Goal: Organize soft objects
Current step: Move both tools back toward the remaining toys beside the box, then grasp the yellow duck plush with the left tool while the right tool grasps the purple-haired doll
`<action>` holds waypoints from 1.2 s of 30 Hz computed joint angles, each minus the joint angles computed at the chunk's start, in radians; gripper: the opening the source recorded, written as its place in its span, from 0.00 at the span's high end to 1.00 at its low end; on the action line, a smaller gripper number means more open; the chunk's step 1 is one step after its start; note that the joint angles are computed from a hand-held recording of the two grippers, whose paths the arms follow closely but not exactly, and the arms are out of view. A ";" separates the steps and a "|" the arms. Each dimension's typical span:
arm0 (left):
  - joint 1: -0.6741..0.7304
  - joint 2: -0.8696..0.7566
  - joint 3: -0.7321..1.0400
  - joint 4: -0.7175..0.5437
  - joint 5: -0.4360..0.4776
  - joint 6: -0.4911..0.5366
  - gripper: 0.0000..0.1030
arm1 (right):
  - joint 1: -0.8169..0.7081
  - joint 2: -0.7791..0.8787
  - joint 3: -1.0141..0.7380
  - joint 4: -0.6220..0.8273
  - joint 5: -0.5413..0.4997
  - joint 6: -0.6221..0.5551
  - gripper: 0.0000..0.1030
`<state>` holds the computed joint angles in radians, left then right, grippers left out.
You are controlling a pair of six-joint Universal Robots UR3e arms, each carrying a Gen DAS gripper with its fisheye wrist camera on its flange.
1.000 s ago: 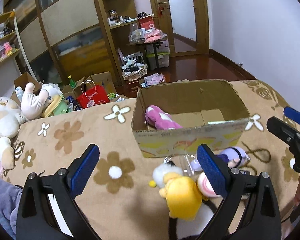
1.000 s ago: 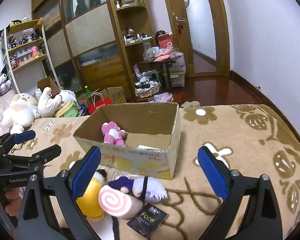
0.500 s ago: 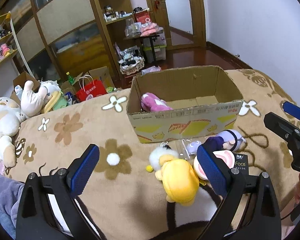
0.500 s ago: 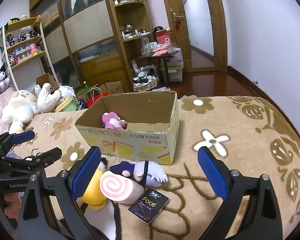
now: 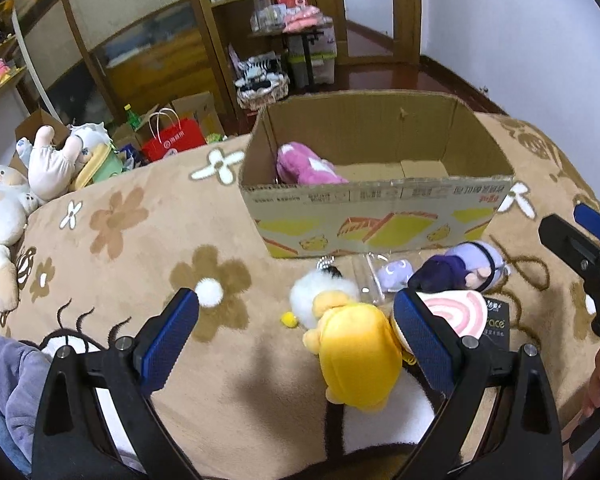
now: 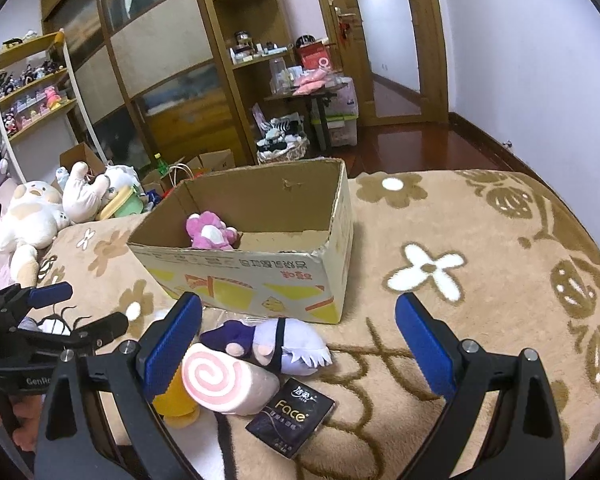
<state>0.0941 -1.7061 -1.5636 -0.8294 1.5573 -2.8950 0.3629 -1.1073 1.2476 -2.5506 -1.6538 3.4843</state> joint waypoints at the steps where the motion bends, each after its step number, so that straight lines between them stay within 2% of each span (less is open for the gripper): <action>1: -0.002 -0.008 0.005 -0.004 0.005 0.002 0.06 | 0.000 0.009 -0.010 0.008 -0.002 0.000 0.02; 20: -0.015 -0.242 0.246 -0.276 0.000 -0.040 0.06 | -0.029 0.164 -0.161 0.139 0.063 0.033 0.02; 31: -0.025 -0.305 0.305 -0.359 0.017 -0.039 0.06 | -0.024 0.244 -0.264 0.233 0.066 0.035 0.02; 36: -0.028 -0.328 0.328 -0.385 0.023 -0.039 0.06 | -0.030 0.258 -0.273 0.256 0.103 0.037 0.02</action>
